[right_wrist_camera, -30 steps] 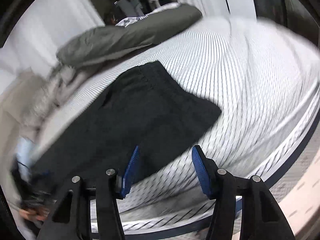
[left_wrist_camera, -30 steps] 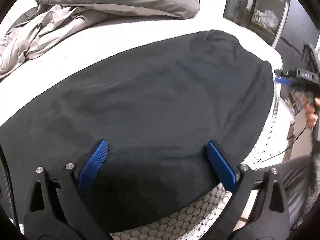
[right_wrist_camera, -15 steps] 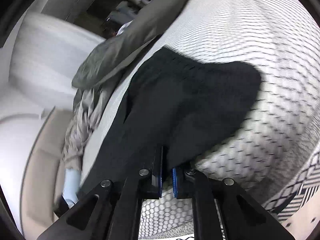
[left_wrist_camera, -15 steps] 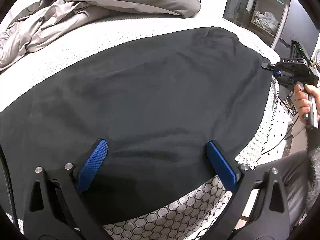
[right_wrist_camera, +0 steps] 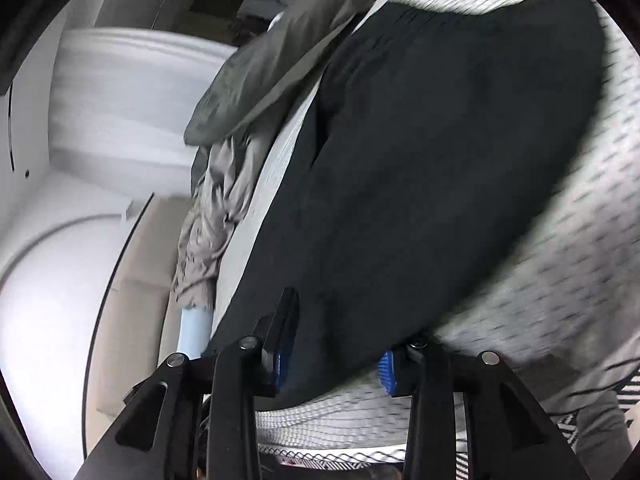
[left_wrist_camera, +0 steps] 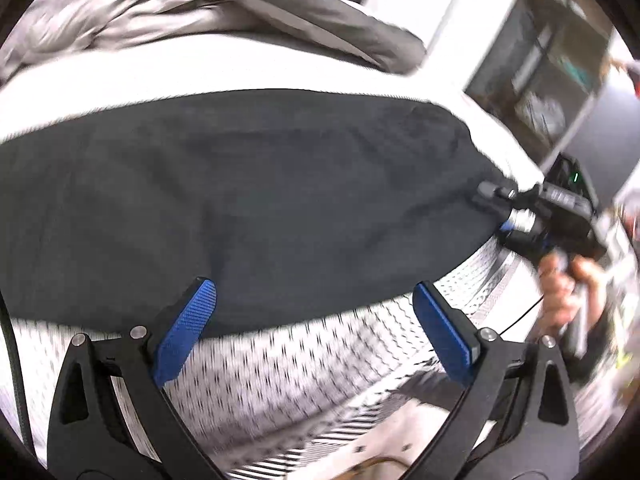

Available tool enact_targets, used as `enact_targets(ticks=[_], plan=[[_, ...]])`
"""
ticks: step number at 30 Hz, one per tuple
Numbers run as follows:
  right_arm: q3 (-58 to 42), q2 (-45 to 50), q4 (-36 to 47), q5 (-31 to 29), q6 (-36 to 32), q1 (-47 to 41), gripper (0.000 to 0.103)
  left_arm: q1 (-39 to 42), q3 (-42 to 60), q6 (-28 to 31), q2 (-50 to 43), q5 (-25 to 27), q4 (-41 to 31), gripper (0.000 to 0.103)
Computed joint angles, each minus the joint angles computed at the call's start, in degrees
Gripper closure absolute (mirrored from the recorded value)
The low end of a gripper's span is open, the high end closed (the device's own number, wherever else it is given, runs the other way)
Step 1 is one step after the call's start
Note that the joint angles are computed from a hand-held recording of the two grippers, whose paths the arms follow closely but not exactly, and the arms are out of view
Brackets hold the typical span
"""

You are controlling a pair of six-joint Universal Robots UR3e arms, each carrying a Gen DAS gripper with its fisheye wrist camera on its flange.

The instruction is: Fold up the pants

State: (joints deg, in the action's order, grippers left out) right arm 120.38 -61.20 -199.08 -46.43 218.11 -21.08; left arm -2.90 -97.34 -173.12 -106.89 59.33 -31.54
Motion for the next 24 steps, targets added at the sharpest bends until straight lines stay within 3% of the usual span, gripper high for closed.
enact_targets(ticks=[4, 6, 9, 13, 18, 19, 21, 23, 24], plan=[[-2.84, 5.38, -6.59, -2.75, 4.68, 5.47, 0.068, 4.25, -8.19, -7.25, 5.49, -5.71, 2.71, 0.007], [-4.36, 7.05, -7.68, -3.56, 5.99, 7.38, 0.068, 6.73, -11.04, -9.32, 8.26, -9.39, 0.07, 0.009], [-5.17, 8.06, -6.76, -3.51, 5.02, 9.42, 0.068, 9.28, -16.27, -11.67, 9.96, -13.68, 3.48, 0.009], [-6.4, 7.8, -5.25, -4.59, 4.13, 11.7, 0.068, 8.55, -13.84, -17.97, 4.23, -12.96, 9.22, 0.013], [-6.39, 8.86, -6.39, -5.33, 4.43, 12.4, 0.068, 3.56, -9.17, -26.5, -3.07, -6.22, 19.91, 0.013], [-4.98, 8.74, -7.87, -5.04, 4.51, 11.91, 0.068, 2.55, -8.43, -28.0, -3.96, -4.45, 21.69, 0.017], [-3.52, 8.9, -10.54, -5.39, 5.35, 11.48, 0.068, 0.78, -6.68, -30.02, -4.87, 0.48, 22.17, 0.05], [-1.89, 8.76, -12.99, -8.63, 6.06, 11.91, 0.082, 0.93, -6.94, -31.32, -5.45, 2.52, 22.3, 0.086], [-0.81, 8.45, -14.14, -10.04, 6.21, 11.81, 0.085, 1.99, -8.39, -31.92, -5.66, 1.12, 24.0, 0.09]])
